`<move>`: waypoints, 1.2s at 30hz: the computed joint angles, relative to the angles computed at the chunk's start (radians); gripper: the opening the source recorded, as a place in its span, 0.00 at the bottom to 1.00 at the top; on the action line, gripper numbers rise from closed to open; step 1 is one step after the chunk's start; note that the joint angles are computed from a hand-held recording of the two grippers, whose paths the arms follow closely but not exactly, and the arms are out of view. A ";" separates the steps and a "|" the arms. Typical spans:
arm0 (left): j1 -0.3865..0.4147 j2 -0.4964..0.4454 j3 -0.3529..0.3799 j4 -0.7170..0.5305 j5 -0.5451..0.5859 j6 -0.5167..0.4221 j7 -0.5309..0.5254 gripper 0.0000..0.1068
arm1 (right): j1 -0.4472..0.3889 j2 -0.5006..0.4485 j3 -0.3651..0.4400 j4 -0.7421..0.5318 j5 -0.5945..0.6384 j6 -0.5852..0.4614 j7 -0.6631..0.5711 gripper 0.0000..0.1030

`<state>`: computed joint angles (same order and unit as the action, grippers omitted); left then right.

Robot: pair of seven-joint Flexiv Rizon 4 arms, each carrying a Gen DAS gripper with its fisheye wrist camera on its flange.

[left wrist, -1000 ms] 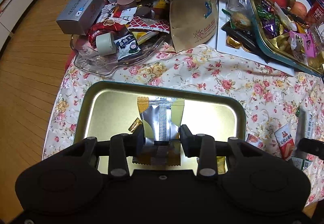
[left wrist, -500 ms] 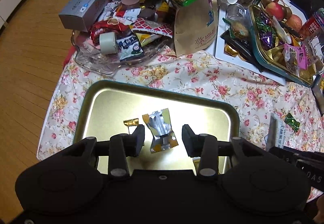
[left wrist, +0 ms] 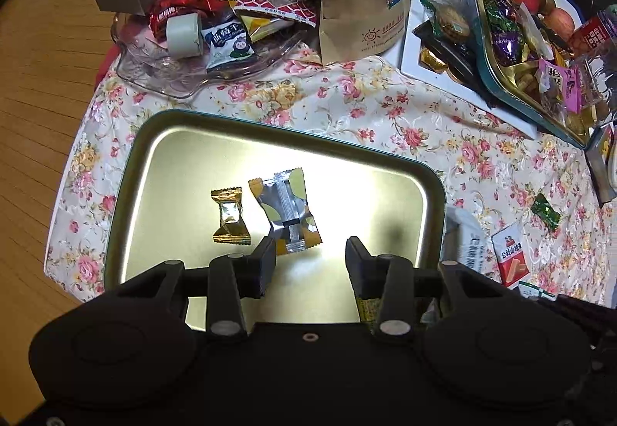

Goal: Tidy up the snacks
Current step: 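Open the right tool over the small gold tray to drop the white sesame packet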

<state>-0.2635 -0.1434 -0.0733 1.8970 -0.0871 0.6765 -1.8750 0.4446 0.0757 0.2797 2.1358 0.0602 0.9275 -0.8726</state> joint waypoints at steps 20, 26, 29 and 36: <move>0.006 -0.006 -0.003 0.003 -0.039 -0.021 0.012 0.46 | 0.024 -0.015 0.010 -0.031 0.006 -0.043 -0.017 0.31; 0.005 -0.012 -0.005 -0.003 -0.047 -0.035 0.027 0.46 | 0.021 -0.020 0.008 -0.035 -0.003 -0.063 -0.006 0.31; 0.005 -0.017 -0.006 -0.007 -0.056 -0.044 0.033 0.46 | 0.018 -0.024 0.006 -0.039 -0.003 -0.077 0.002 0.31; -0.004 -0.029 -0.014 -0.023 -0.063 -0.066 0.048 0.46 | 0.008 -0.027 0.000 -0.041 -0.012 -0.107 0.027 0.31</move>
<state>-0.2677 -0.1726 -0.0870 1.8736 -0.1499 0.6105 -1.8268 0.4523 0.0482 0.2799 2.0946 0.0479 0.8205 -0.8453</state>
